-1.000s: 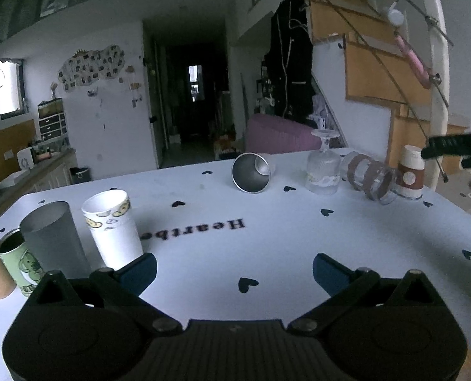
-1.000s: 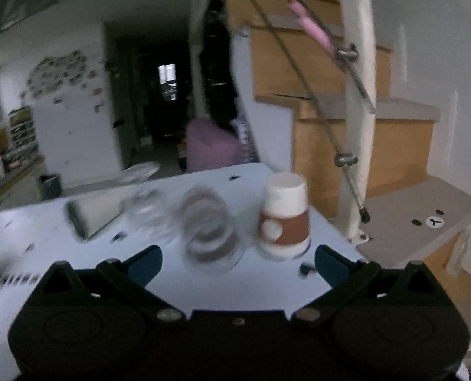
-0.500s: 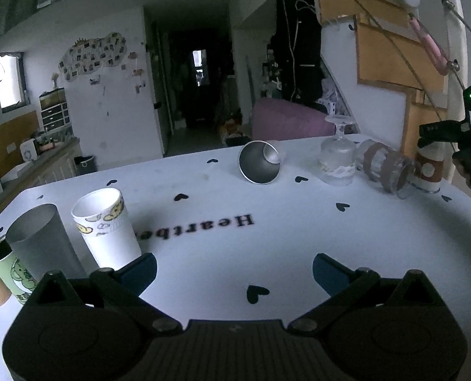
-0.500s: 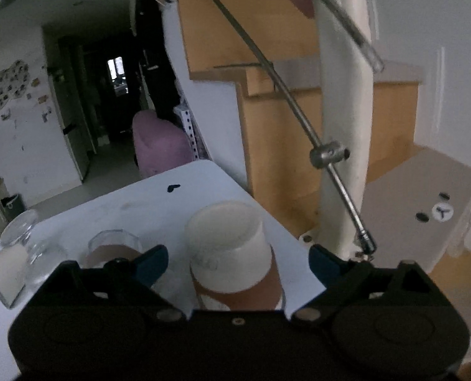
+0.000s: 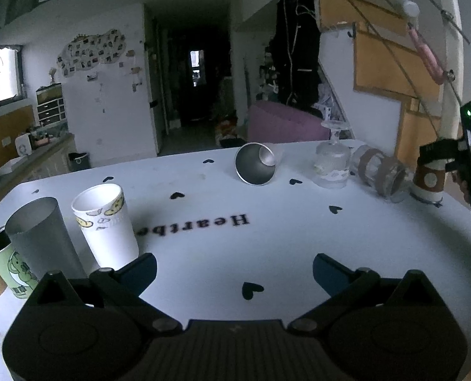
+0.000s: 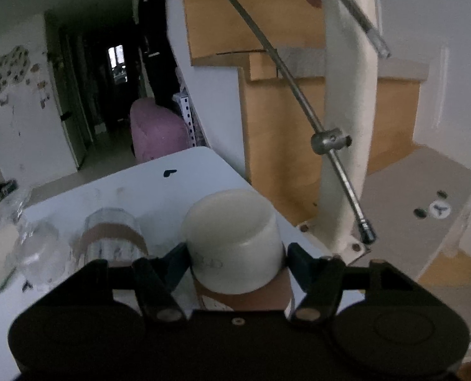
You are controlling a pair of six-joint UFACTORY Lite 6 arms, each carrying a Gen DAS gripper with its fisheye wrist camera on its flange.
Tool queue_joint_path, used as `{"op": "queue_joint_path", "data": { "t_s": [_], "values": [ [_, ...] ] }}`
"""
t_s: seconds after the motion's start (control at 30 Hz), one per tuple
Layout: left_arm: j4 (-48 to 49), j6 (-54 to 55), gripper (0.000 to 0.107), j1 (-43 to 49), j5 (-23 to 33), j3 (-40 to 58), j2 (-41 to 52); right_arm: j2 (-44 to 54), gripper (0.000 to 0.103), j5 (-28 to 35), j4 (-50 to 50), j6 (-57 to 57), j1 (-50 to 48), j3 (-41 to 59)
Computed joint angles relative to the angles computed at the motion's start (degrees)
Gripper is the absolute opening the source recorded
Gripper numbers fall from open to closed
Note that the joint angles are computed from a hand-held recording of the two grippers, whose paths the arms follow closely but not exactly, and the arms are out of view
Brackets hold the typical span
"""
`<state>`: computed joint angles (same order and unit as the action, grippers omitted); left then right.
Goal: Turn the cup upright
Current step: 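Move the right tool to the upside-down brown-sleeved cup and grasp it, then lift the brown-sleeved cup with the right tool and rotate it upright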
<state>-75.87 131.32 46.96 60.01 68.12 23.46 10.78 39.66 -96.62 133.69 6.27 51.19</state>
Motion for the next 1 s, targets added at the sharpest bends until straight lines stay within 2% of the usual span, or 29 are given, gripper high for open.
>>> {"op": "queue_joint_path", "data": {
  "t_s": [0.17, 0.3, 0.43, 0.53, 0.8, 1.0],
  "values": [
    [2.40, -1.08, 0.103, 2.95, 3.76, 2.05, 1.61, -7.53, 0.068, 5.43, 4.98, -1.24, 8.65, -8.10],
    [4.71, -1.28, 0.103, 5.64, 6.72, 3.50, 3.06, -13.29, 0.068, 11.26, 10.97, 0.24, 20.89, -13.58],
    [6.84, 0.58, 0.103, 8.61, 9.76, 3.63, 4.23, -13.66, 0.068, 15.48, 14.26, 4.33, 35.26, -13.77],
    [9.27, 1.10, 0.103, 10.86, 11.79, 4.90, 5.69, -9.60, 0.068, 16.57, 14.20, 6.33, 43.54, -9.46],
    [13.80, 1.52, 0.103, 15.96, 15.85, 10.86, 12.47, 4.63, 0.068, 11.35, 7.26, 8.29, 54.07, 8.14],
    [13.82, 1.09, 0.103, 16.24, 15.27, 14.43, 16.80, 15.84, 0.068, 2.11, 2.81, 9.71, 55.16, 22.21]
  ]
}}
